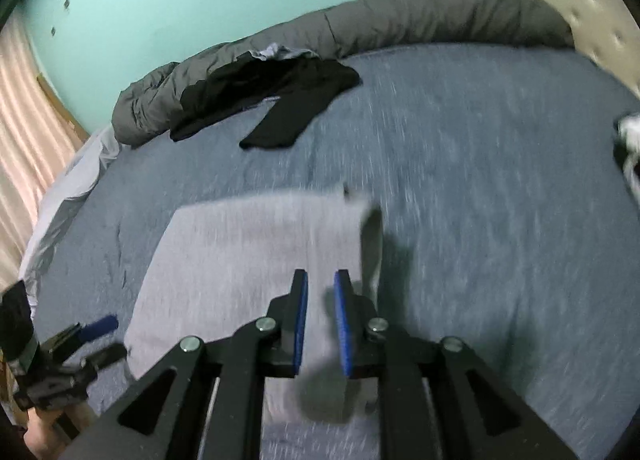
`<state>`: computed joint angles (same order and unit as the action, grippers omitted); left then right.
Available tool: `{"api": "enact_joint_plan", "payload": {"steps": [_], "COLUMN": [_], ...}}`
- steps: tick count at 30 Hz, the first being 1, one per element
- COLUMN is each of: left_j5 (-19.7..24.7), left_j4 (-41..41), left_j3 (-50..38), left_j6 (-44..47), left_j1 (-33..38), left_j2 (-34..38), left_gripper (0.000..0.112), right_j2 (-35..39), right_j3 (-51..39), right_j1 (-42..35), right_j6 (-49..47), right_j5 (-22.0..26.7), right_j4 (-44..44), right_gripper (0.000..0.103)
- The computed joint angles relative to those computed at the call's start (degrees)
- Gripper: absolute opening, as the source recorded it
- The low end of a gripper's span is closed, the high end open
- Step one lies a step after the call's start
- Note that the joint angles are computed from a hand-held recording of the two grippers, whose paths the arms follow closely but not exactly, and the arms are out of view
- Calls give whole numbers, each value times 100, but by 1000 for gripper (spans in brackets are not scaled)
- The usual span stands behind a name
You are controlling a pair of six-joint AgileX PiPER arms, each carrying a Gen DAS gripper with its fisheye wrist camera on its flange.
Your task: Fold clothes
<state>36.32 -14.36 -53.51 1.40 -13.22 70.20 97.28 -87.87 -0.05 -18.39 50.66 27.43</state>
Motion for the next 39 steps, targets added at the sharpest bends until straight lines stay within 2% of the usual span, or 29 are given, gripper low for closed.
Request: {"api": "enact_joint_plan", "payload": {"steps": [5,11,13,16,20,27,29,34,36,39], "left_j5": [-96,-285,-326,-296,-163,-65,-47,-185,-141,-40], "left_j4": [-115,-352,-261,-47,385,1097,1290,1390,1181,969], "left_j3": [109,344,380,364,214,64,86,296,282,385], "left_j6": [145,340,185,-133,-624,-1556,-1755,-1804,-1619,-1384], "left_j1": [-42,-57,-117,-189,-302,-691,-829,-891,-805,-631], "left_j2": [25,-36,-34,-63,-189,-216,-122,119,160,-255], "left_gripper": [69,69,69,69,69,69,69,71,71,71], "right_j2": [1053,1744,1866,1959,1314,-366,-775,-939,-907,-959], "right_j3": [-1324,-1639,-1693,-1881,-1423,393,982,1849,2049,2019], "right_j1": [208,204,213,97,-43,-306,-223,-35,40,37], "right_j6": [459,617,587,565,328,-473,-565,-467,-451,-234], "right_j5": [629,747,693,887,767,504,328,-231,-473,-469], "right_j4": [-631,-810,-794,-595,-412,423,429,276,234,261], "right_gripper": [13,13,13,13,13,13,13,13,12,12]}}
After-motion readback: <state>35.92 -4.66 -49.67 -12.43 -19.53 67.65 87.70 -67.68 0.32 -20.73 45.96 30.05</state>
